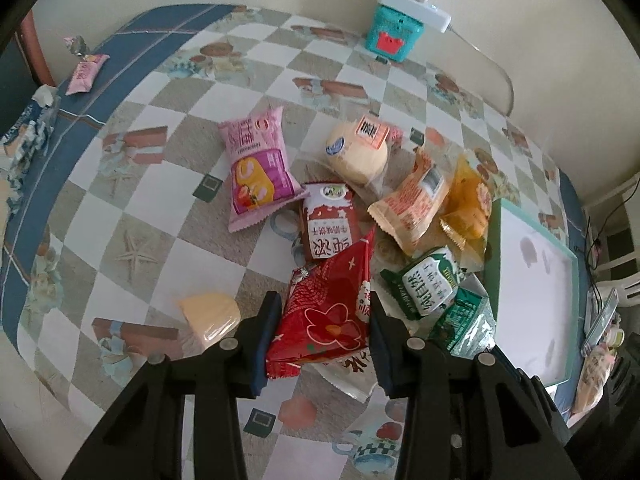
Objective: Organize snacks
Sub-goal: 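Carry both bags over the white tray and open both tools to drop them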
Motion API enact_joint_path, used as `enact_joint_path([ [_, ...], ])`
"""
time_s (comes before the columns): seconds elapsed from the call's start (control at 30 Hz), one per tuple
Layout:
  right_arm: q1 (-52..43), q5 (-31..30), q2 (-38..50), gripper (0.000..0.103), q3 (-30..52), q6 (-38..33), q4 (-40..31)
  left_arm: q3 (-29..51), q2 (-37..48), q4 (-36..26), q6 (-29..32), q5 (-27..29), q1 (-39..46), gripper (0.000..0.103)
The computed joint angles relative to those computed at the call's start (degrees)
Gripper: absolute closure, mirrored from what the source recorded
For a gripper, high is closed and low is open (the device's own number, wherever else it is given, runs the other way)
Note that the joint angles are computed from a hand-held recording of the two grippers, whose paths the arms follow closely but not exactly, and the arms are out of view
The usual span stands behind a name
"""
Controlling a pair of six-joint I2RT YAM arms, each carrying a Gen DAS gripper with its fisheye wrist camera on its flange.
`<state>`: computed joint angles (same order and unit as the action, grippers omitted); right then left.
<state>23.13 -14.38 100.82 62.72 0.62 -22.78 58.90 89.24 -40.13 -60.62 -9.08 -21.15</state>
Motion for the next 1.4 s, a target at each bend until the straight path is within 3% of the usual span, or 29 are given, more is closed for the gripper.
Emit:
enact_joint_path([
  [0.37,-6.1,-2.4,-3.0,0.035,0.8,0.4,-0.3,13.8,6.9,-9.6,0.2,-4.7,-4.3,0.06],
  [0.9,-24.7,-0.7,4.3,0.035,9.9,3.9,-2.7,43.6,26.6,-17.4,6.2,-8.1,-11.1,0.06],
  [1.4,-33.3,9.1,10.2,0.035,14.8,7.3,-2.3,65.7,44.4,-17.8,9.7,-6.7,-14.0,0.06],
])
